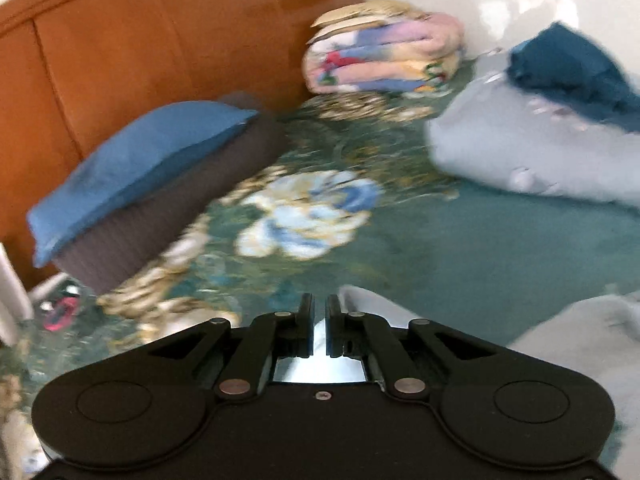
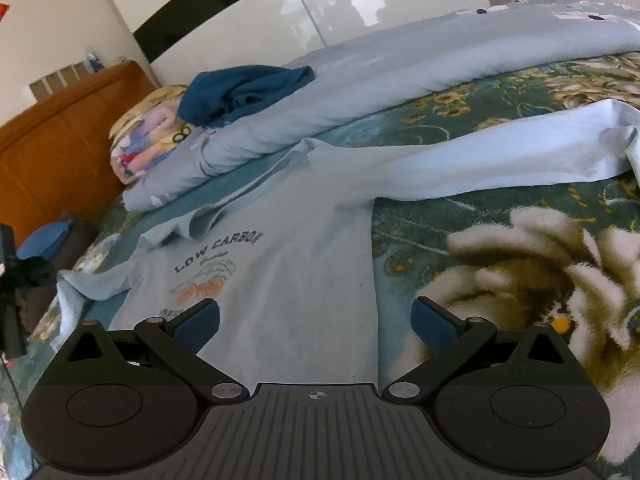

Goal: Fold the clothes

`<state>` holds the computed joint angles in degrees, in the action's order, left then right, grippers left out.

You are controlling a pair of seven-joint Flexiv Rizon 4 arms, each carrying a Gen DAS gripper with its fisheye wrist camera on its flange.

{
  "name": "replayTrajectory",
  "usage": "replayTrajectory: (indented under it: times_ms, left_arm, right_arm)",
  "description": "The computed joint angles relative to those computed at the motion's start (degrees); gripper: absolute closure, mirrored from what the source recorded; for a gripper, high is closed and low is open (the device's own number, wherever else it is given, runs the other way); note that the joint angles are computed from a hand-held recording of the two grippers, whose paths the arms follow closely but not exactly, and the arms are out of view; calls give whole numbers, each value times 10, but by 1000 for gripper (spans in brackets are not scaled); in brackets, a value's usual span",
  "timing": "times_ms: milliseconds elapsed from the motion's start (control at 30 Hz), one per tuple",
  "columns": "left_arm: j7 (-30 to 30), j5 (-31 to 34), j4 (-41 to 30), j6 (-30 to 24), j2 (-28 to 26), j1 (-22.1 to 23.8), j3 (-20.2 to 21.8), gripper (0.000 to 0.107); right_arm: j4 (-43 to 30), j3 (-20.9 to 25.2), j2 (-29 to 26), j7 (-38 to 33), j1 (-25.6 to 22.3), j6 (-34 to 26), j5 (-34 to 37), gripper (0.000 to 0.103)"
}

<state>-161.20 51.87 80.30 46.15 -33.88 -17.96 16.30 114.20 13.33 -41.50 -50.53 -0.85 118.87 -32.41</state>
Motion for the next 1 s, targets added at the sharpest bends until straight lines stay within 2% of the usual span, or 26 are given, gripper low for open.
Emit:
replayTrajectory:
  times_ms: [33, 100, 133, 167, 233, 300, 333, 367, 467, 567, 633, 767, 900, 933, 1000]
  left_arm:
    - [-2, 0, 0, 19, 1, 2, -5, 101]
    - [-6, -9, -1, 65, 1, 9, -16, 86]
    - [-6, -17, -2, 87, 0, 11, -20, 71]
    - [-3, -26, -6, 107, -3, 12, -23, 63]
    - [6, -34, -17, 138, -11, 6, -23, 61]
    - [44, -49, -28, 166, -20, 3, -29, 51]
    - [69, -58, -35, 176, -25, 1, -35, 42]
    - [95, -67, -42, 185, -31, 0, -41, 38]
    - [171, -113, -54, 211, -51, 7, -70, 38]
    - [243, -169, -75, 194, -79, 11, -98, 38]
    - [259, -194, -95, 191, -100, 3, -98, 38]
    - [299, -242, -143, 144, -142, -21, -94, 39]
    - [288, -297, -169, 138, -175, -34, -82, 40]
    - [278, -313, -172, 145, -181, -33, -79, 41]
    - [256, -357, -155, 195, -187, -17, -92, 41]
  right_arm:
    - [0, 1, -1, 1, -2, 3, -1, 0]
    - [-1, 3, -2, 4, -6, 4, -5, 0]
    - [-1, 4, -3, 6, -7, 5, -7, 0]
    - [-1, 5, -3, 8, -9, 6, -9, 0]
    - [-1, 2, -1, 10, -7, 8, -6, 0]
    - [0, -2, 0, 12, -5, 9, -3, 0]
    - [0, -3, 1, 13, -4, 10, -1, 0]
    - [0, -6, 1, 14, -3, 10, 3, 0]
    - [-1, -3, 0, 21, -9, 10, 1, 0]
    - [-2, 2, -3, 27, -19, 13, -10, 0]
    - [-2, 3, -4, 31, -24, 15, -17, 0]
    - [-4, 5, -9, 43, -34, 18, -30, 0]
    - [-4, 6, -14, 53, -43, 30, -44, 0]
    - [-5, 7, -16, 57, -46, 32, -49, 0]
    - [-6, 8, -20, 65, -52, 37, -61, 0]
